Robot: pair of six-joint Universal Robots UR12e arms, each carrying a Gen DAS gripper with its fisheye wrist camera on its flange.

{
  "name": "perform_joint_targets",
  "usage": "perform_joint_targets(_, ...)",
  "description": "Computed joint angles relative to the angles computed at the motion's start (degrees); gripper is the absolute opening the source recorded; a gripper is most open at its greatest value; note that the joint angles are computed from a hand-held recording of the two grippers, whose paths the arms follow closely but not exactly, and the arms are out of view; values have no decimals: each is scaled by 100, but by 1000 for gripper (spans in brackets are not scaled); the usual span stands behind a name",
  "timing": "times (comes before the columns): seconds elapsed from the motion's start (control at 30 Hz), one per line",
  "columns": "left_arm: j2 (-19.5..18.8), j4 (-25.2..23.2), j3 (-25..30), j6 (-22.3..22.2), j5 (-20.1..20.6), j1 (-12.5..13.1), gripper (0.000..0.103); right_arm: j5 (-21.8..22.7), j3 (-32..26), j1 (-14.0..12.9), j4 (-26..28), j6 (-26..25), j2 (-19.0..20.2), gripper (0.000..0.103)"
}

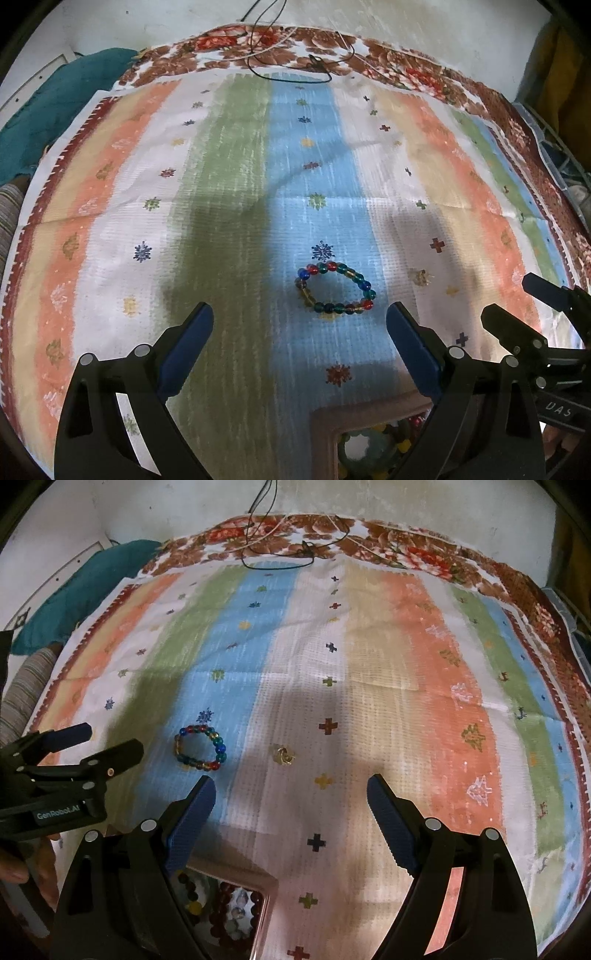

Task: Organize jewelry
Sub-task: 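Move both open tools toward the multicolour glass bead bracelet and gold ring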

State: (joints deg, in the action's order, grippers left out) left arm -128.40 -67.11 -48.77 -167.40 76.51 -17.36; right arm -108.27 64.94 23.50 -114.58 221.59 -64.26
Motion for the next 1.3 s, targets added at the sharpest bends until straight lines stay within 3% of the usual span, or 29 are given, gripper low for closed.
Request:
perform_joint_targets(0.43,-342,-377,458,13,142,-33,91,129,-117,-79,155,-173,165,84)
perform_joint_targets(0.57,-410,-420,532,64,242,-56,83,134,-78,-120,54,-28,162,84)
perform_joint_targets(0.73,-517,-546,674,110,300,-75,82,276,-89,-184,66,41,203,84)
perform_joint_targets(0.97,-654,-740,873,296,268,-99,73,275,-261,-207,287,-39,336,84)
perform_joint_targets(1.07,-695,-786,916,355,263,-105,72,294,-320,-219,348,-63,385,76)
perform_joint_targets(1.3,-774,-867,1002,446,327,-134,66,444,-361,-270,434,-108,453,70)
